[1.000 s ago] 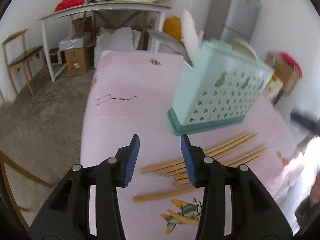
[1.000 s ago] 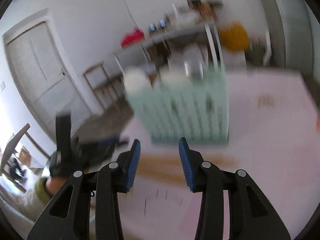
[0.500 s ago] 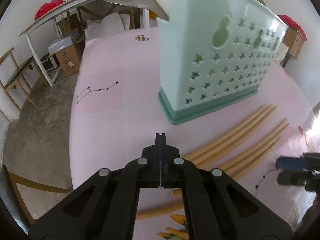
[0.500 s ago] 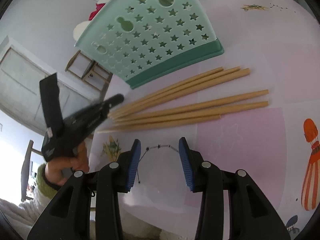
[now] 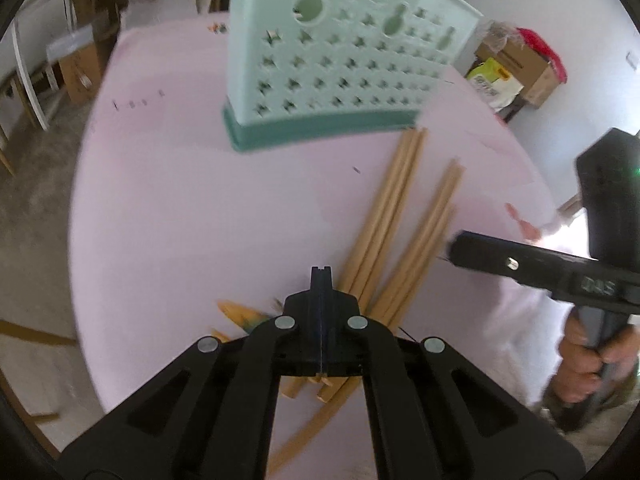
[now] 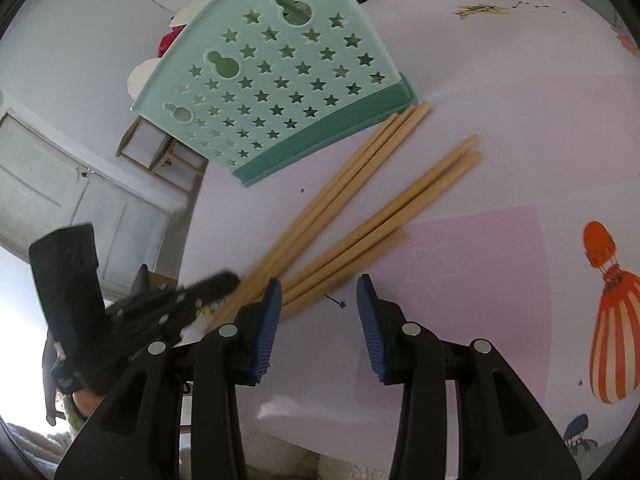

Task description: Organize utensils

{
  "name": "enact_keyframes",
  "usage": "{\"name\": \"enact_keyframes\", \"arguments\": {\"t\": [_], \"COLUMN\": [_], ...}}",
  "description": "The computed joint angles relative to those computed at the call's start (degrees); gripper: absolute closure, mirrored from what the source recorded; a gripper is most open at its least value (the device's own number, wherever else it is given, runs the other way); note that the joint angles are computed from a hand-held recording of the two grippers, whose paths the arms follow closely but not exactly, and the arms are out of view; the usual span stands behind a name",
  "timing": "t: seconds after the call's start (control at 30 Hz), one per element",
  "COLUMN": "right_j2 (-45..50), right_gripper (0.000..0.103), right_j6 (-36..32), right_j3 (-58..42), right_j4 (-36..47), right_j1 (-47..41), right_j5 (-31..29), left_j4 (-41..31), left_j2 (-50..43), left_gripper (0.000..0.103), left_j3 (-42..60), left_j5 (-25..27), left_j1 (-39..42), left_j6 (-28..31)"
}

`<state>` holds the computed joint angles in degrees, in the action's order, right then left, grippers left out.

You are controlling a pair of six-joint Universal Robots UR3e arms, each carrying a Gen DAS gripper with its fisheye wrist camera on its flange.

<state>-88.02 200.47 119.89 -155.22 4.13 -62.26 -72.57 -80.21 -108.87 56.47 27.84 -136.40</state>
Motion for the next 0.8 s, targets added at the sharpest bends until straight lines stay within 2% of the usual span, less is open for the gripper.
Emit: {"name": "enact_keyframes", "arguments": {"t": [0.1,0.17,0.3,0.47,0.57,0.8], "right_j2": [-1.28,-3.37,-4.26,-3.30,-4.71,-1.01], "right_gripper": [0.069,0.071,0.077,0.083,0.084,0.087], "right_j6": [0.41,-0.15,0.14,-0.26,-1.30,0.10], "right_j3": [0.60,2.87,2.67,0.53,1.71,-1.47], "right_j4": [0.86,1.14,2.56,4.58,5.37,4.07], "right_j1": [0.05,-0.99,-0.55,0.96,0.82,4.51], "right_j5": [-1.48,-1.82,-3.67,-6.07,-5.87,-7.84], "left_j4": [-7.40,-11.81,-18.41,-18.16,-18.87,-24.86], "left_j2": [1.49,5.69,8.42,13.11,11.84,12.97], "left_gripper": [0.103,0.103,0.103,0.103,0.103,0.103], "left_j3": [0.04,-2.94,-4.39,-8.30,-7.41,-6.62], "left_j5": [-2.25,-3.21,-4.64,-4.77,-5.31,-5.68], "left_j1": [1.44,2.31,1.79,-0.37,-0.53,4.01], "left_j6": [2.49,4.66,7.20,6.40,5.27,8.35]}}
